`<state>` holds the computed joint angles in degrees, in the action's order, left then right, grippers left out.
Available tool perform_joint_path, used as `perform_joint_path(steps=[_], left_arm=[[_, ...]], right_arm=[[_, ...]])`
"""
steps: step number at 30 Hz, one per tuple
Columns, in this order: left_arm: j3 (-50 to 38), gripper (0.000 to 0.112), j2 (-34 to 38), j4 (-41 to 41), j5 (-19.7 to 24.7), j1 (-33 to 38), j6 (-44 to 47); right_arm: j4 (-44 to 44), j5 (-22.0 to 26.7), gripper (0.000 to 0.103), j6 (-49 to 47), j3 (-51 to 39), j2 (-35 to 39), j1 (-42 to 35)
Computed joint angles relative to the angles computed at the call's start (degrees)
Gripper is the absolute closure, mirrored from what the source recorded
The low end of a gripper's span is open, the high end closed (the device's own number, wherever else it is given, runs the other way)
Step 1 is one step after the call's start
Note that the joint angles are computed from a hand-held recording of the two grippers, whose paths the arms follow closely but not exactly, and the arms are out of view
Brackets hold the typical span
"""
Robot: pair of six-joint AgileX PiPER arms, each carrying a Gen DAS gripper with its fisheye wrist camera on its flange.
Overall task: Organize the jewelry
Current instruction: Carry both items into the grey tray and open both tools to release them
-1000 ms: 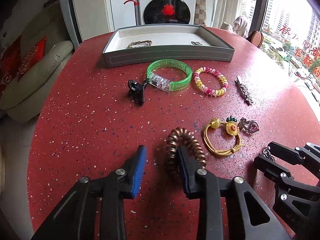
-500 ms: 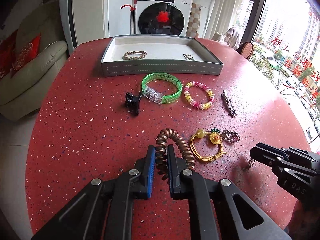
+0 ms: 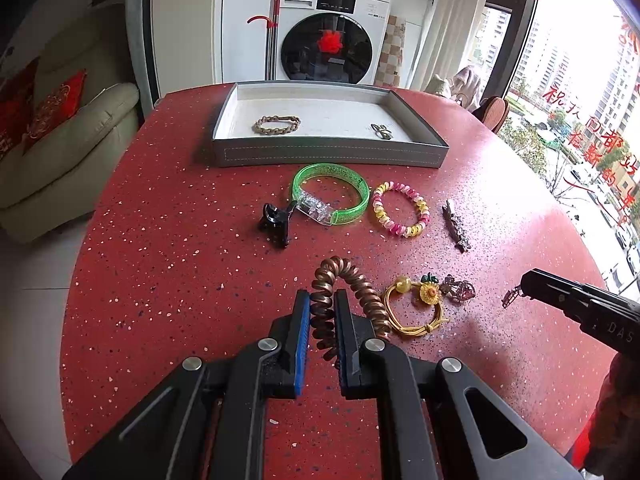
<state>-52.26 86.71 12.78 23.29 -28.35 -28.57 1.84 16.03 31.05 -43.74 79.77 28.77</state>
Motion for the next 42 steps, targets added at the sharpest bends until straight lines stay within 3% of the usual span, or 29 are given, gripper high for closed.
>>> perform_joint_path(steps=[4,8,16,22,28,35,42], left_arm=[[-1.2,0.082,-0.6,-1.4,0.9,0.7,2.2],[-5.1,0.082,-0.1,-3.9,2.7,2.3,5.9],[-21.1,0.082,6.2,-9.2,8.6,7.8,14.9],[-39.2,0.082,16.8,-7.0,14.8,9.7,16.4],[-62.9,0.082,32.2,-10.0,24.2,12.4,18.5],[-88.5,0.082,50.6,-9.3,35.3,12.2,19.1],[-99.6,0.082,61.2,-8.7,40.7,11.6,19.0]], right_arm=[[8.7,1.4,0.086,-10.0,-2.6,0.0,-3.3],[11.5,4.4,0.086,-15.6,-8.2,1.6,-5.6],[19.5,12.3,0.086,-26.6,-25.5,9.8,-10.6],[21.9,20.0,0.086,-28.6,-44.0,21.1,-14.0],[20.8,27.3,0.086,-26.6,-62.9,34.1,-15.5],[20.7,33.9,0.086,-24.0,-78.6,47.7,-16.0],[18.8,37.3,0.086,-21.4,-87.3,56.8,-15.1]])
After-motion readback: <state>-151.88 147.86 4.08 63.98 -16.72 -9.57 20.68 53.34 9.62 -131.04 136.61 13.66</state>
